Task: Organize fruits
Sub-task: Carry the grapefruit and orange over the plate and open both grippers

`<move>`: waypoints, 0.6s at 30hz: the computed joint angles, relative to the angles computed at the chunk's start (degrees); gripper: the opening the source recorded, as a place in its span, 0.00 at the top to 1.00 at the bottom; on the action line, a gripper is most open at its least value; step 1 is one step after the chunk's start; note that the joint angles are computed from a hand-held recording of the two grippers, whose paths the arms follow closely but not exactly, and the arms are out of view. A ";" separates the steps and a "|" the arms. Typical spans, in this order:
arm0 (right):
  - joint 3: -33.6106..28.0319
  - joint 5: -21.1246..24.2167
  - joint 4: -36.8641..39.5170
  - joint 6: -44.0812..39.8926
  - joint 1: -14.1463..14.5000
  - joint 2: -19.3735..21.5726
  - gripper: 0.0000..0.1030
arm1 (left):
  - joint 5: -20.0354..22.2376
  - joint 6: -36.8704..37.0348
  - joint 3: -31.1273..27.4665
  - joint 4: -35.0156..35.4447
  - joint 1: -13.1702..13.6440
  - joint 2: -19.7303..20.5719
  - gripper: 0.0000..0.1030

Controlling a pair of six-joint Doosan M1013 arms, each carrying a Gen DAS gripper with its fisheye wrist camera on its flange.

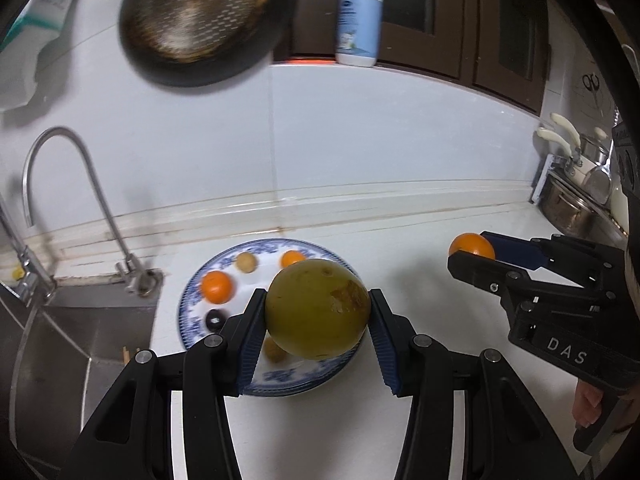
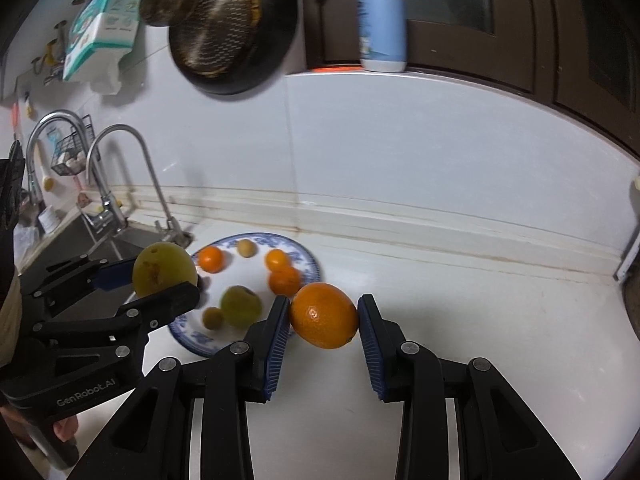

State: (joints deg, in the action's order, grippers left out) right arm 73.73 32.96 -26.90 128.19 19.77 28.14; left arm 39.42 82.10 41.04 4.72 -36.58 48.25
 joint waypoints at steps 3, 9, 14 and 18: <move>-1.73 0.55 0.75 -0.79 0.60 1.12 0.65 | -0.21 -0.13 0.93 0.40 0.66 -0.42 0.53; -4.69 1.48 1.88 -2.03 1.42 3.26 0.65 | -0.23 1.25 1.56 -0.13 1.96 -0.51 0.53; -7.51 2.60 3.64 -3.81 1.73 5.31 0.65 | 0.32 4.02 0.45 -1.32 2.81 0.24 0.53; -9.91 4.13 4.18 -4.38 1.80 7.12 0.65 | 1.91 9.02 -2.58 -5.10 3.60 2.08 0.53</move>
